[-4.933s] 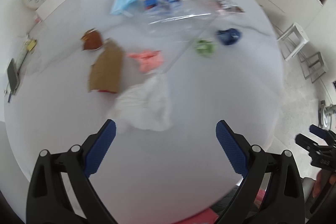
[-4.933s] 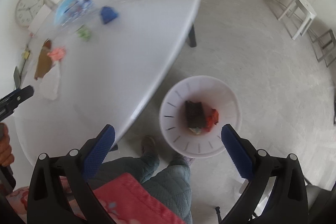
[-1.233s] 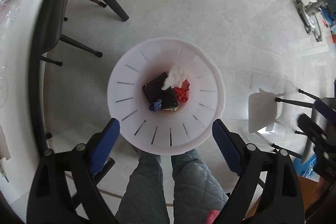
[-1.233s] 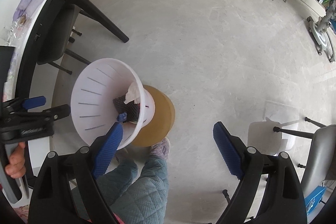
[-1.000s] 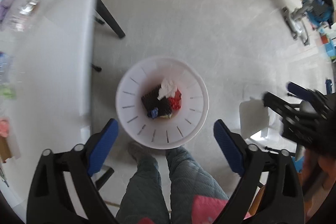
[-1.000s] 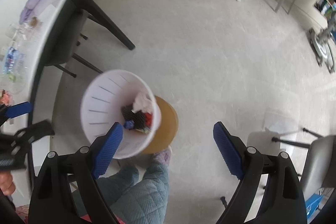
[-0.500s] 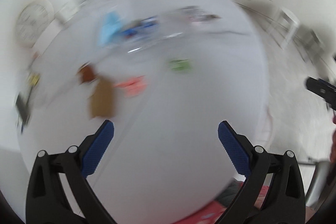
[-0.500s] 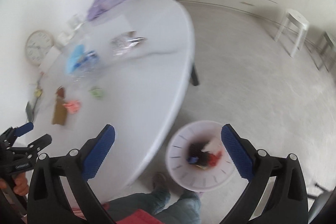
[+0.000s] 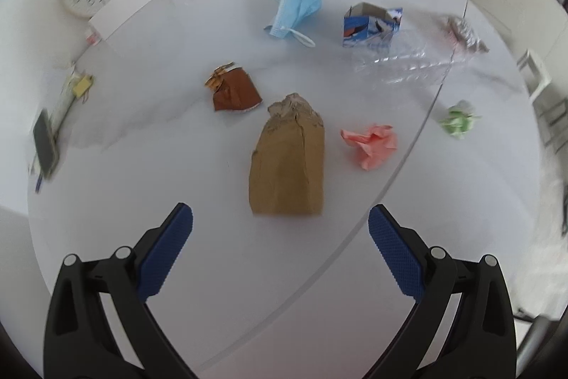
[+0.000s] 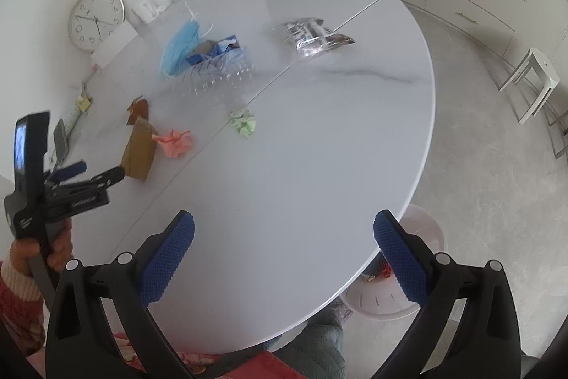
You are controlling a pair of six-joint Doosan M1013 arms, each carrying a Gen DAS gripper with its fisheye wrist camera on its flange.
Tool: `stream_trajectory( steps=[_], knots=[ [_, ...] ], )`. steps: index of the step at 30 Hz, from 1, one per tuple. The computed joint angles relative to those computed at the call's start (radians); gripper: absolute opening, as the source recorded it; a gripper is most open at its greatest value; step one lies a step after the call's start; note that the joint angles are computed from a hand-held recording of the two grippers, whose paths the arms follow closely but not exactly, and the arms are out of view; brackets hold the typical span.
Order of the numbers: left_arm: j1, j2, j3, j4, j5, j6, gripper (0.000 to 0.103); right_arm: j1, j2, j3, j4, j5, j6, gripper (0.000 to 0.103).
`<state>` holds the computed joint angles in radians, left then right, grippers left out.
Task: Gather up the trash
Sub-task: 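Grasp the brown paper bag with the left tool, then grasp the pink crumpled paper with the right tool while the left tool holds the bag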
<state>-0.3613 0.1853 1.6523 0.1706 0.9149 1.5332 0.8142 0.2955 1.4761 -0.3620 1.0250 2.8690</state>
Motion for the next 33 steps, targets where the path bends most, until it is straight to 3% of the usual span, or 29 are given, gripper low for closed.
stream_trajectory(
  steps=[4, 7, 9, 11, 14, 19, 24, 31, 33],
  knots=[
    [0.006, 0.047, -0.03, -0.017, -0.008, 0.053, 0.095, 0.003, 0.03, -0.036, 0.021, 0.039, -0.031, 0.1],
    [0.014, 0.08, -0.051, -0.049, 0.004, 0.073, 0.088, 0.006, 0.046, -0.057, 0.031, 0.056, -0.042, 0.1],
    [0.015, 0.099, -0.061, -0.04, 0.014, 0.073, 0.079, 0.008, 0.053, -0.065, 0.039, 0.062, -0.054, 0.1],
    [0.018, 0.113, -0.066, -0.037, 0.024, 0.076, 0.061, 0.008, 0.063, -0.077, 0.047, 0.071, -0.076, 0.1],
    [0.039, 0.118, -0.069, -0.109, 0.038, 0.087, 0.042, 0.01, 0.075, -0.096, 0.052, 0.082, -0.105, 0.1],
    [0.071, 0.083, -0.048, -0.172, 0.013, 0.066, 0.042, -0.005, 0.101, -0.126, 0.078, 0.021, -0.192, 0.1],
    [0.101, 0.027, -0.021, -0.211, 0.006, 0.073, 0.042, -0.04, 0.196, -0.229, 0.137, -0.033, -0.33, 0.1],
    [0.133, -0.042, 0.035, -0.215, 0.021, 0.078, 0.042, -0.059, 0.362, -0.429, 0.154, 0.062, -0.449, 0.09],
    [0.141, -0.049, 0.044, -0.22, 0.025, 0.085, 0.042, -0.063, 0.396, -0.469, 0.163, 0.11, -0.471, 0.081]
  ],
)
